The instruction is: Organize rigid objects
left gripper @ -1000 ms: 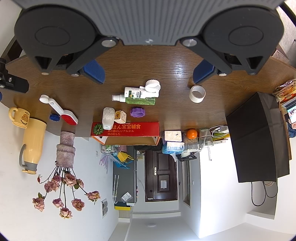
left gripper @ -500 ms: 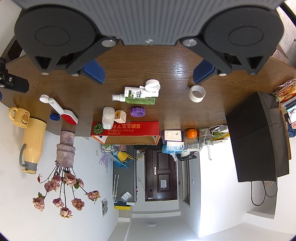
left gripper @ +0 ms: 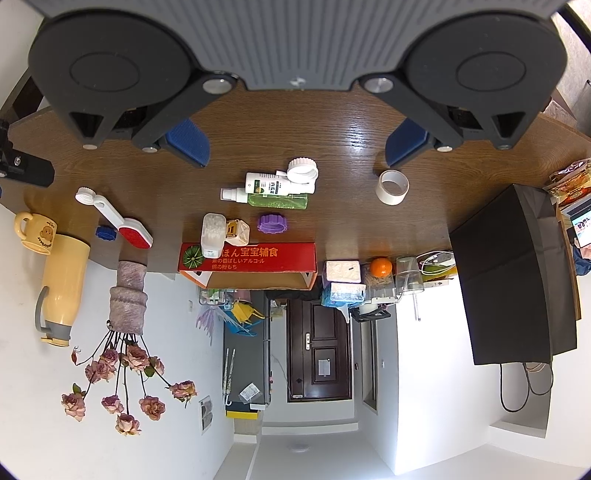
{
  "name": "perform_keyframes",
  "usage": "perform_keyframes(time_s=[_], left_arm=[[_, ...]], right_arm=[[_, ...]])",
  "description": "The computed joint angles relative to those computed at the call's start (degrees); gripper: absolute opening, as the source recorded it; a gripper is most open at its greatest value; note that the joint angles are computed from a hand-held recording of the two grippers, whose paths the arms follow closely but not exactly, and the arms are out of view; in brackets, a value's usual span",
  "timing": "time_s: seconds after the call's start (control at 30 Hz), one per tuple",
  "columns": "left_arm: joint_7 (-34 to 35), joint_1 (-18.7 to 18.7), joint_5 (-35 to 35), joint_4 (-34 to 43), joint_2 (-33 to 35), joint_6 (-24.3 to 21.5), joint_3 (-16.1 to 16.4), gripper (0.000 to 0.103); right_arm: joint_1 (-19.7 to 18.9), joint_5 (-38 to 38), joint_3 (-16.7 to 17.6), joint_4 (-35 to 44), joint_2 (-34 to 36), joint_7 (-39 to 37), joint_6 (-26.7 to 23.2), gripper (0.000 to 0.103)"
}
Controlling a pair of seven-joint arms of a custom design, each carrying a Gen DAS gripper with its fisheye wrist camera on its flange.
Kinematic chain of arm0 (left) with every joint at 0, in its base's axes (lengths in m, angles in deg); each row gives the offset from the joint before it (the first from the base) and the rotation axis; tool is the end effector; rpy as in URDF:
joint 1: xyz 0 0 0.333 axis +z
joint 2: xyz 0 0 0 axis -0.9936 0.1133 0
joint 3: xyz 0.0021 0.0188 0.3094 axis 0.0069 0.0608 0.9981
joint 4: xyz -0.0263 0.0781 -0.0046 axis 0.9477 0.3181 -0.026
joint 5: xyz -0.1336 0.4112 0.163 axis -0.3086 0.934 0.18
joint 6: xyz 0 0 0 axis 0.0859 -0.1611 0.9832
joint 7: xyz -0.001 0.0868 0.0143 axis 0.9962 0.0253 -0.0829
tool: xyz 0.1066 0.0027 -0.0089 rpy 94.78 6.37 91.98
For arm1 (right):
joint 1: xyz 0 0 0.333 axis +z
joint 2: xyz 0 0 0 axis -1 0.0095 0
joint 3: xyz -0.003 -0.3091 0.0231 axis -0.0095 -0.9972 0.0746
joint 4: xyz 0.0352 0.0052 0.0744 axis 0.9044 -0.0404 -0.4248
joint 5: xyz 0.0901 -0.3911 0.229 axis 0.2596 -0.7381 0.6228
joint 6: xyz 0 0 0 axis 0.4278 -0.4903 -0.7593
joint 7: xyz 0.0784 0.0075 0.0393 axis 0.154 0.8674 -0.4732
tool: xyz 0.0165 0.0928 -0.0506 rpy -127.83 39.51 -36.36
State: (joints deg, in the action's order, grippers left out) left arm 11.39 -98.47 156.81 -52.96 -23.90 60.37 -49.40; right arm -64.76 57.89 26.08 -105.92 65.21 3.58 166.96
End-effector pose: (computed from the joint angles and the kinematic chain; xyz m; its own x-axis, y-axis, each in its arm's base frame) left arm 0.4354 -0.3509 0.5150 0.2644 -0.9639 -0.0301 -0.3987 -0.0809 -0.9135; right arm 0.4813 0.1996 0.5069 0.3530 -0.9344 -0.0484 -0.3524 -0.0849 -0.9320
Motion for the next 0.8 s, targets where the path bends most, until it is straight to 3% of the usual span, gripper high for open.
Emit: perform_keyframes(time_s=[0.3,0.6,0.8], left_arm=[[-0.5,0.8,0.2,1.2,1.9,0.5,0.7,0.103],[1.0,1.4,0.0,3.7,5.5,2.2,3.0,0.103],[1.8,2.0,0.0,5.5,8.0,4.0,4.6,0.103]], right_arm=[[1.3,-1.2,-2.5,2.9,2.9,0.2,-1.2,0.103],[-0.8,0.1,-1.1,8.0,8.1,-0.2,-3.1,0.103],[2.6,-0.2,-4.9,11.6,11.7,-0.3,-3.7,0.103]])
